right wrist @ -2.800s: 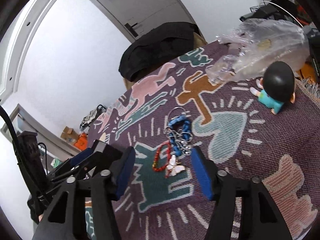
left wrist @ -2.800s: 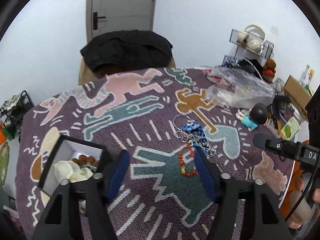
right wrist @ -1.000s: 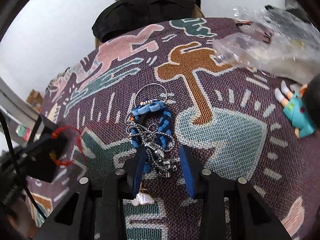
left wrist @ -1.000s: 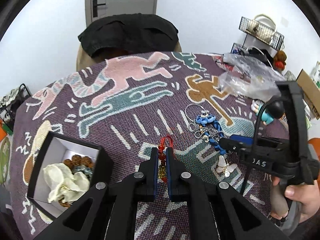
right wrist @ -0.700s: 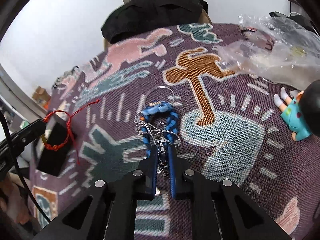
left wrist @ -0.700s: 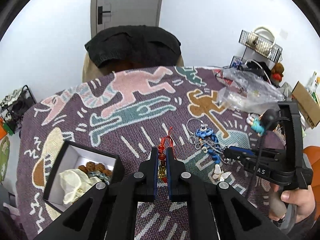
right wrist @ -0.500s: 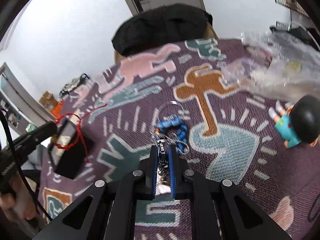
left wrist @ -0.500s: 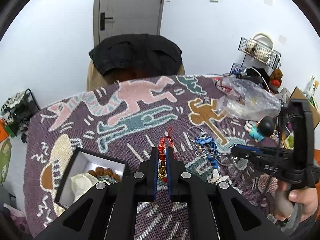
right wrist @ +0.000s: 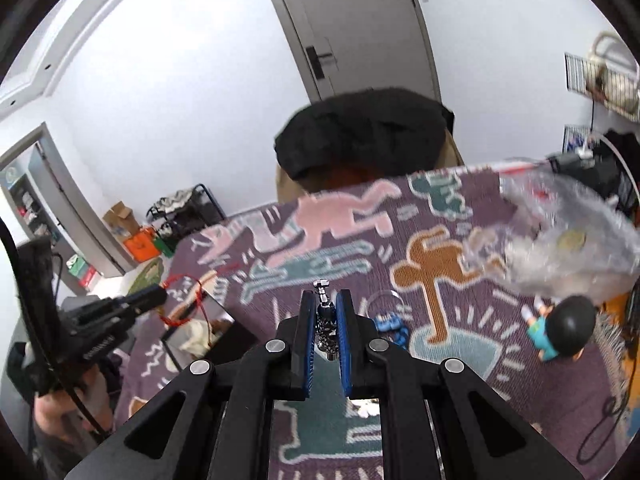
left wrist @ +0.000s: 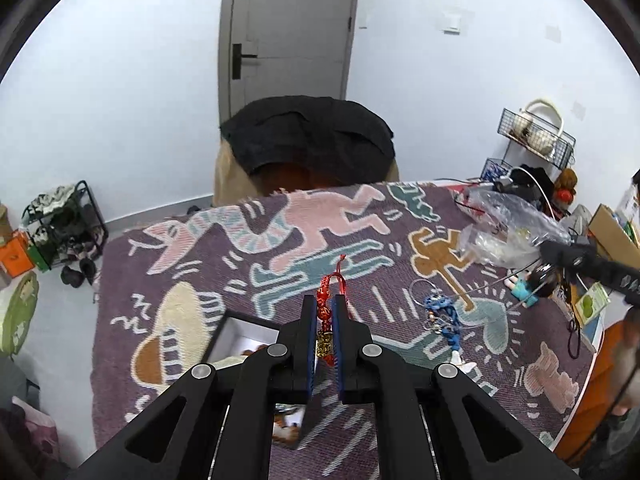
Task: Organize jewelry
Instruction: 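Carry the red string toward the black box with the left gripper while the right grasps a chain keychain, then lower the red string into the black box and open the left gripper while the right drops the chain in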
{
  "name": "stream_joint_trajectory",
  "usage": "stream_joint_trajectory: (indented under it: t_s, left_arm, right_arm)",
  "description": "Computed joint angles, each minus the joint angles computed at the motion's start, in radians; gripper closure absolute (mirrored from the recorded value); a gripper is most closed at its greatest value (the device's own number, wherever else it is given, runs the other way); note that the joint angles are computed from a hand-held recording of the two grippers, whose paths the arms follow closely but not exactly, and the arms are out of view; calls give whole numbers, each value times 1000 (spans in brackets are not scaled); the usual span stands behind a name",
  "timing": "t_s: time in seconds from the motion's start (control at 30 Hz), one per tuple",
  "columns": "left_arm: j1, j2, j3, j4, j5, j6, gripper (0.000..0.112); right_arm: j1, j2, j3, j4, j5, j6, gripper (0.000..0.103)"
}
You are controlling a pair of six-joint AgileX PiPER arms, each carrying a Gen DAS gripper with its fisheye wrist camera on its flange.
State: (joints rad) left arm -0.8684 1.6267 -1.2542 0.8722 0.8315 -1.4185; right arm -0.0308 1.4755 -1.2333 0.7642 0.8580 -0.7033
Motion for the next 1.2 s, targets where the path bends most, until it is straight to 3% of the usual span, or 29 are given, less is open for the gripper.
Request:
stream_joint_trajectory:
  t_s: [0.63, 0.9, 0.97, 1.1, 1.2]
  left_arm:
    - [59, -129, 219, 26, -55, -97, 105]
    - [143, -139, 251, -128, -130, 10, 103]
    - [161, -157, 275, -145, -149, 9, 98]
    - [134, -203, 324, -61, -125, -89, 60]
    - [114, -242, 353, -8, -96, -141, 54]
  right_arm:
    - [208, -71, -261, -203, 27, 253, 92]
    - [307, -49, -384, -276, 47, 360, 92]
    - [346, -42, -421, -311, 50, 397, 92]
    - [411, -29, -480, -370, 52, 452, 92]
    - [459, -14, -534, -415, 61, 494, 92]
